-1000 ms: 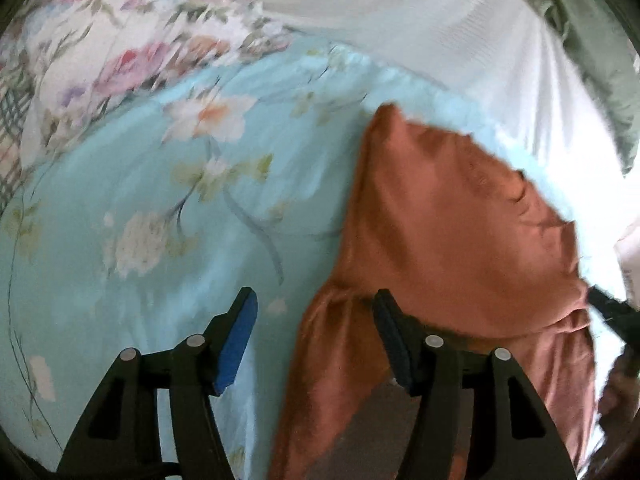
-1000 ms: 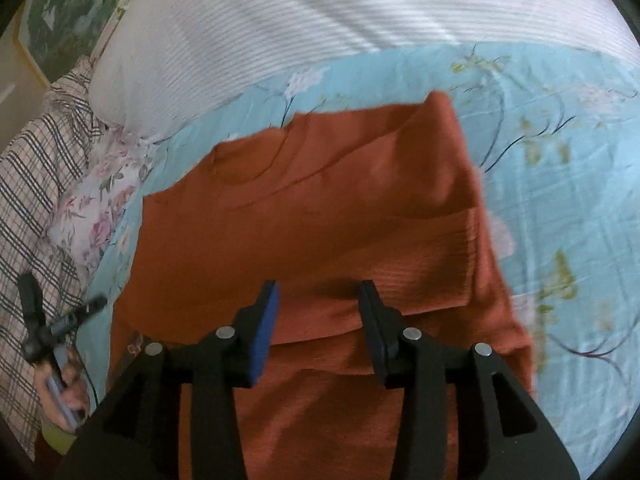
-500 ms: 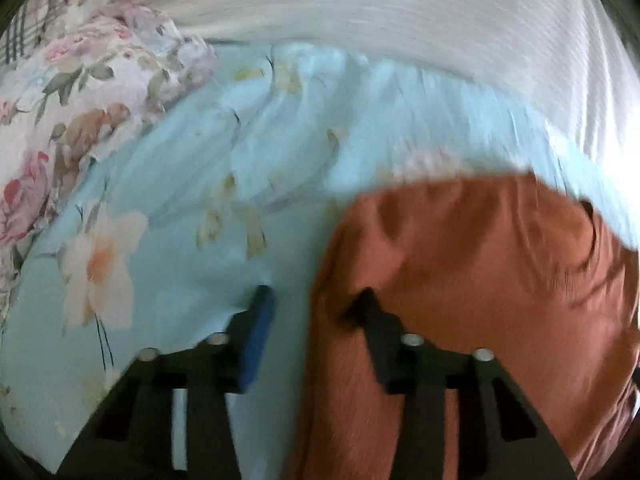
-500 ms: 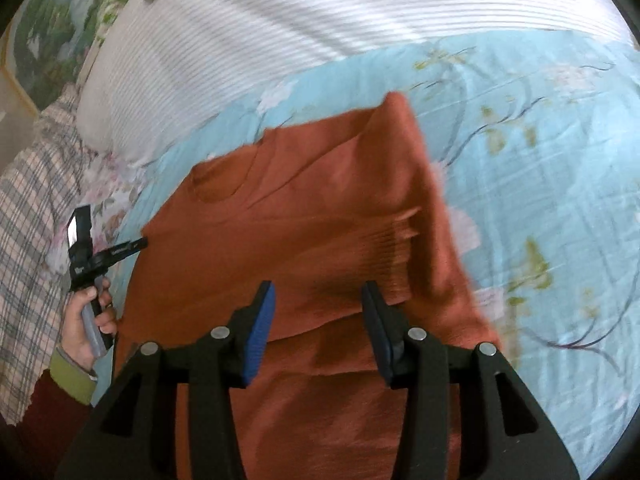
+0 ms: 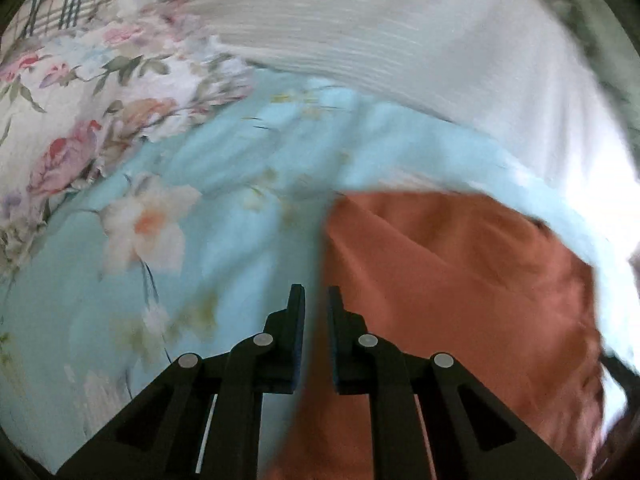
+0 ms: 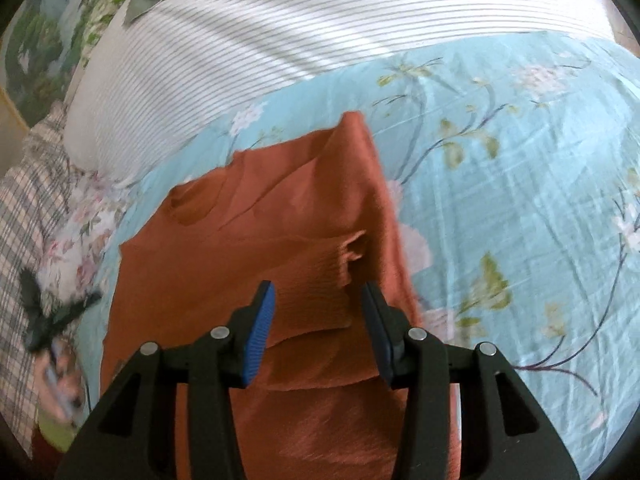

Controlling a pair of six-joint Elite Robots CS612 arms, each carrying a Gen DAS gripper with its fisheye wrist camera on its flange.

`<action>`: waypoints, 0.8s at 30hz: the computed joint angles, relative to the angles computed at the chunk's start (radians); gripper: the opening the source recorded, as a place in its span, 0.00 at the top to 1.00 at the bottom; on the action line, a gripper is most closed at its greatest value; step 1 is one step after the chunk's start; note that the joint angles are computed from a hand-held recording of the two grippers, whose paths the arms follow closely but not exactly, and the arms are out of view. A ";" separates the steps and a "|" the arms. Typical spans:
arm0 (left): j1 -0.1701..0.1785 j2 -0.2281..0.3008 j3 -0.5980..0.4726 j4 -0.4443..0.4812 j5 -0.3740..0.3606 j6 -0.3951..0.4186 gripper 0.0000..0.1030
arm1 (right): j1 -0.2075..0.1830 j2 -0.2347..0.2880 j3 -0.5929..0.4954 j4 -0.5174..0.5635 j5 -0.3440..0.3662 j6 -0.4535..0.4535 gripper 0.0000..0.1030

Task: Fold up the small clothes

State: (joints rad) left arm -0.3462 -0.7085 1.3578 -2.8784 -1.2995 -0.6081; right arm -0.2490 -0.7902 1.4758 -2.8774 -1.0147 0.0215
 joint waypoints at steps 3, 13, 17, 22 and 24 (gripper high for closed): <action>-0.020 -0.025 0.070 -0.075 -0.062 0.050 0.90 | 0.000 0.013 -0.026 0.064 0.013 -0.034 0.55; -0.025 -0.007 0.073 0.000 -0.082 0.046 0.88 | 0.007 -0.040 -0.006 0.038 -0.102 -0.033 0.94; -0.032 -0.002 0.067 0.014 -0.050 0.052 0.88 | -0.009 -0.034 -0.003 0.039 -0.080 0.031 0.90; -0.036 -0.005 0.073 0.016 -0.042 0.048 0.88 | 0.028 -0.018 -0.026 0.126 0.029 -0.131 0.55; -0.038 -0.006 0.070 0.024 -0.038 0.051 0.88 | 0.048 -0.003 -0.051 0.186 0.000 -0.189 0.54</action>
